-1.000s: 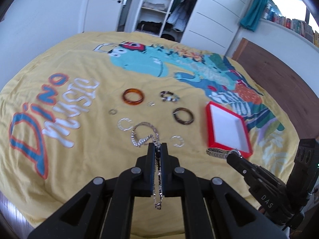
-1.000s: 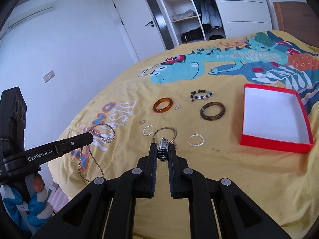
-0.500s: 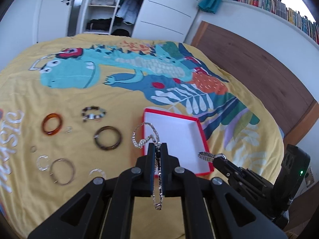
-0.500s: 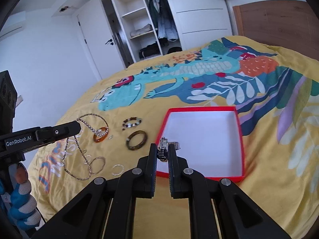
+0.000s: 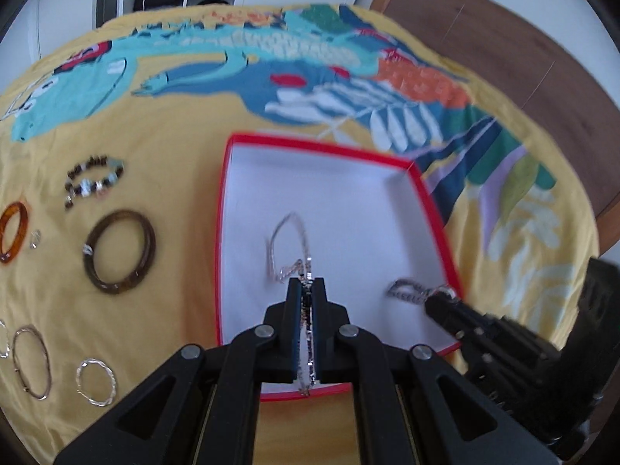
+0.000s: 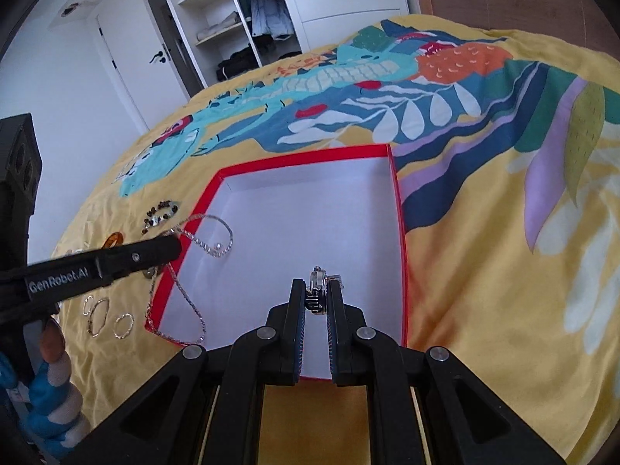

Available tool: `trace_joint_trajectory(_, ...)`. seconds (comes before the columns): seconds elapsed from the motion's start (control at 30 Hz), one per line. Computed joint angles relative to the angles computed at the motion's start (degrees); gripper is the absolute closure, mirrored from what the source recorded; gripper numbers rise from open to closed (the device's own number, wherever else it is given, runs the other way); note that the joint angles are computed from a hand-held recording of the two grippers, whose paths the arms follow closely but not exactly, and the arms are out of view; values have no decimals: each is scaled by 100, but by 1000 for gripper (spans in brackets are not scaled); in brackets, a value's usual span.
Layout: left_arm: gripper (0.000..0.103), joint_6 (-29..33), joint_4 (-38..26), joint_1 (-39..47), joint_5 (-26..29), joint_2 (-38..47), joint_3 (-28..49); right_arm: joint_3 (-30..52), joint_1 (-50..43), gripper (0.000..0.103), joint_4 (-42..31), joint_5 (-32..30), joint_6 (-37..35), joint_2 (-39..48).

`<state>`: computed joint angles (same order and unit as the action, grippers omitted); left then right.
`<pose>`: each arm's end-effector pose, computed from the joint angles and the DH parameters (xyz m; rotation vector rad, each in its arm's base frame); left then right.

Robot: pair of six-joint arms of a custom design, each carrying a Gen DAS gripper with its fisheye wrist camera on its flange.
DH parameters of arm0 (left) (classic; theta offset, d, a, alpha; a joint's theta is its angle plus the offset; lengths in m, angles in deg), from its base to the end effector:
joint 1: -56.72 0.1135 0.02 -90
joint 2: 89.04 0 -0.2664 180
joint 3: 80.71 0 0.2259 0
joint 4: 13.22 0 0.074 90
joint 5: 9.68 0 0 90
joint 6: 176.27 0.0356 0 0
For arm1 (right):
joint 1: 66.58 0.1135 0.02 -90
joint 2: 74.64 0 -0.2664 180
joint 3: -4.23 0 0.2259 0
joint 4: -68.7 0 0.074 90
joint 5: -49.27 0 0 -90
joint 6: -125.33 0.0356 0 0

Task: Organize jewelry
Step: 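Carry necklace and watch into the red box and open both tools, then lift both tools away from the box toward the remaining jewelry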

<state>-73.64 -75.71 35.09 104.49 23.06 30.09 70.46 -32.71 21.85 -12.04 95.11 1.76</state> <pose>0.3600 -0.1584 0.2597 0.9085 2.4983 -0.6152 0.2063 0.1179 0.2443 0.7131 2.2917 0.0979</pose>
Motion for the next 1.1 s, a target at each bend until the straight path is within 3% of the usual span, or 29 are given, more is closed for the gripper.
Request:
trace_joint_trajectory(0.33, 97, 121, 623, -60, -389, 169, -646, -257, -224, 93, 262, -342, -141, 246)
trace_joint_trajectory(0.5, 95, 126, 360, -2, -256, 219, -429, -110, -175, 89, -1, -298, -72, 323)
trace_joint_trajectory(0.57, 77, 114, 288, 33, -237, 164, -374, -43, -115, 79, -171, -228, -10, 308)
trace_joint_trajectory(0.6, 73, 94, 285, 49, -221, 108, -370, -4, -75, 78, -257, -185, 39, 289)
trace_joint_trajectory(0.97, 73, 412, 125, 471, -31, -1439, -1002, 1322, 1253, 70, -2272, 848, 1378, 170)
trace_joint_trajectory(1.1, 73, 869, -348, 946, -3, -1936, -1031, 2187, 1901, 70, -3061, 1225, 1991, 503)
